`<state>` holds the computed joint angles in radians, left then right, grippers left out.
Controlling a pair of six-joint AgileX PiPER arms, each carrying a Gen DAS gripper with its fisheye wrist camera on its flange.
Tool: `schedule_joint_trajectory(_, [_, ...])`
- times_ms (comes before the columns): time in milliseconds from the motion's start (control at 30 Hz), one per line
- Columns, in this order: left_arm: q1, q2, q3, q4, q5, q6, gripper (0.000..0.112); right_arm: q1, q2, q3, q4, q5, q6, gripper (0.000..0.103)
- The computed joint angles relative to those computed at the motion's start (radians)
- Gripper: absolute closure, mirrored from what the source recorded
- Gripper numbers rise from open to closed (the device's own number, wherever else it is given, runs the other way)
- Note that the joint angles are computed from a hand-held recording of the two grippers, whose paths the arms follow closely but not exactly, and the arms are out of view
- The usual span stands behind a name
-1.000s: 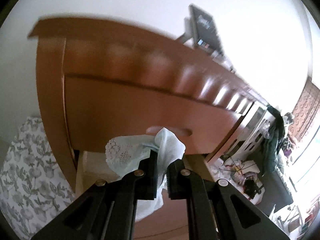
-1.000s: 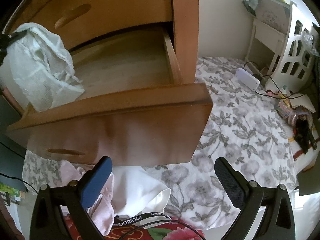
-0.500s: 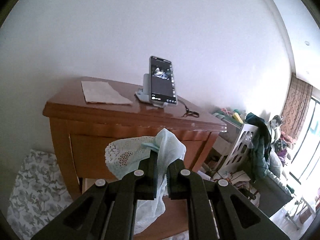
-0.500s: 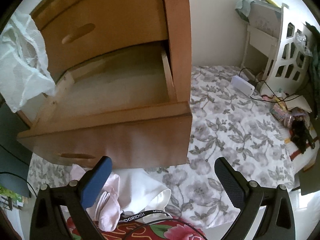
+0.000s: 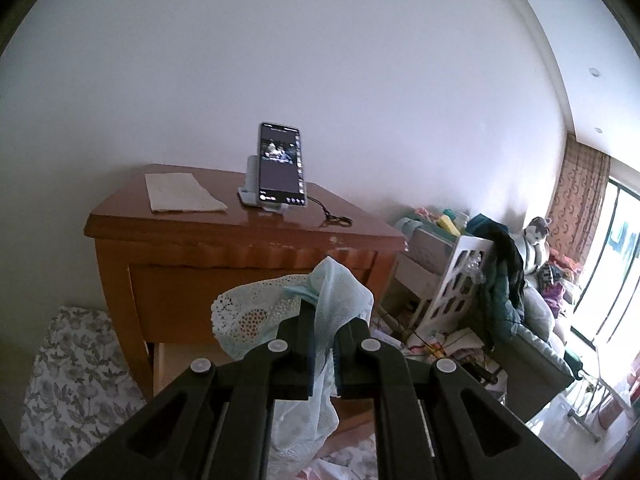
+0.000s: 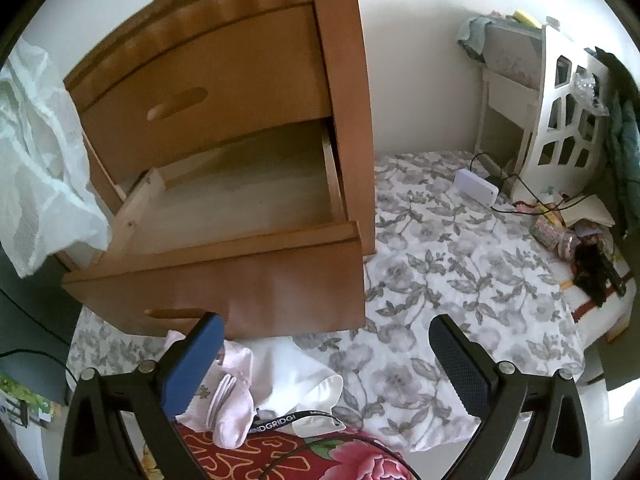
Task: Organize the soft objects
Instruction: 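Lift the green mesh garment up out of the drawer with the left gripper, then lower the green mesh garment onto the red cushion with the left gripper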
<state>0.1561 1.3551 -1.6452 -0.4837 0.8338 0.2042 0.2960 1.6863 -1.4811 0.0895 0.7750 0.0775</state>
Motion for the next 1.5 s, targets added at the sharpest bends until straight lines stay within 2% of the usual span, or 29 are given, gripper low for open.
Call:
schedule_joint_trajectory(400, [-0.141, -0.052, 0.114, 0.108, 0.05, -0.118, 0.105, -0.016, -0.107, 0.078, 0.017, -0.026, -0.007, 0.0])
schedule_joint_trajectory(633, [-0.197, -0.053, 0.279, 0.105, 0.006, -0.157, 0.105, -0.016, -0.129, 0.095, 0.003, -0.022, 0.009, 0.0])
schedule_joint_trajectory(1033, [-0.241, 0.192, 0.597, 0.164, -0.131, -0.31, 0.105, 0.021, -0.085, 0.104, -0.032, 0.005, 0.026, 0.0])
schedule_joint_trajectory(1233, [-0.265, 0.237, 0.656, 0.193, -0.175, -0.347, 0.105, 0.043, -0.049, 0.099, -0.053, 0.017, 0.042, 0.0])
schedule_joint_trajectory(1500, [-0.293, 0.281, 0.639, 0.221, -0.178, -0.375, 0.104, 0.076, -0.018, 0.092, -0.078, 0.033, 0.048, 0.0])
